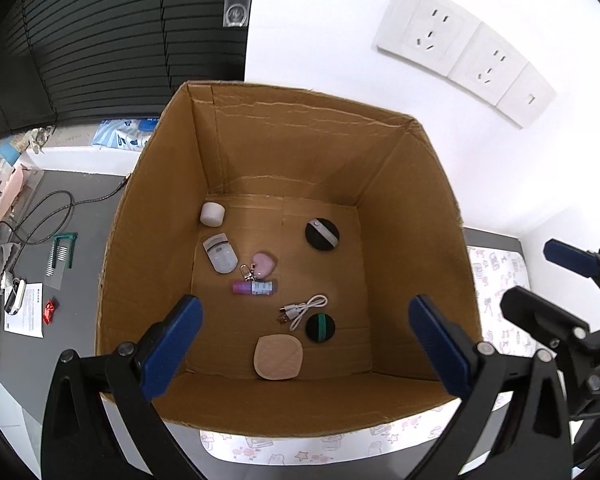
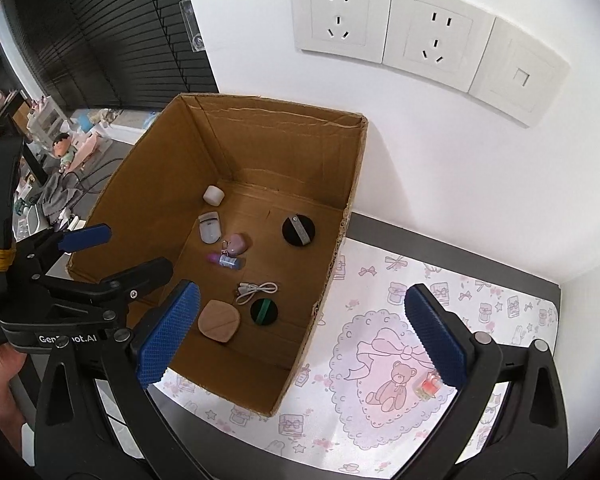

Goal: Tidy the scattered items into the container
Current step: 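Withdraw both tools from the box back toward the mat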

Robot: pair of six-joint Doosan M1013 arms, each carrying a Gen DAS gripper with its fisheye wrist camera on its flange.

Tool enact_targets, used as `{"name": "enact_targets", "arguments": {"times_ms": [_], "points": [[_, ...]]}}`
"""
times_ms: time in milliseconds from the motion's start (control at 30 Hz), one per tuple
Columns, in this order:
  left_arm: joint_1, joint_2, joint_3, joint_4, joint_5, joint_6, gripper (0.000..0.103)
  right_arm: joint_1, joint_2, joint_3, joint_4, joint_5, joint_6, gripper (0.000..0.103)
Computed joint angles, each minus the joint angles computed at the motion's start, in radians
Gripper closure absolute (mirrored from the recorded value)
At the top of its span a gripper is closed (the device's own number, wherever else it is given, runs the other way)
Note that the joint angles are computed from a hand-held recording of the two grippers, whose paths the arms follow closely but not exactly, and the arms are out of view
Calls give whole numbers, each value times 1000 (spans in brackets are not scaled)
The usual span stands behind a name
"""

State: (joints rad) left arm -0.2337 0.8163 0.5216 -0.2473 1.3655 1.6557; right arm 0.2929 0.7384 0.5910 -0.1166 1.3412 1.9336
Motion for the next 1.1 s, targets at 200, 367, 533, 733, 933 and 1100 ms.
{"name": "enact_targets", "arguments": {"times_ms": [200, 367, 533, 733, 933, 1100], "points": [[-13, -25, 33, 7, -28, -8, 0, -8, -33, 48, 1, -30, -4, 0], [-30, -35, 37, 20, -37, -21, 0, -18, -65, 96, -1, -59, -9, 0], [-49, -38, 30, 26, -43, -33, 0, -34, -100, 147, -4, -84, -8, 0], [-70, -40, 17, 28, -47, -35, 0, -55, -136, 197, -12, -111, -17, 0], [-97, -38, 1, 24, -55, -40, 0, -79, -174, 252, -14, -138, -19, 0], [-126, -33, -9, 27, -58, -37, 0, -103, -213, 311, -15, -162, -14, 0]]}}
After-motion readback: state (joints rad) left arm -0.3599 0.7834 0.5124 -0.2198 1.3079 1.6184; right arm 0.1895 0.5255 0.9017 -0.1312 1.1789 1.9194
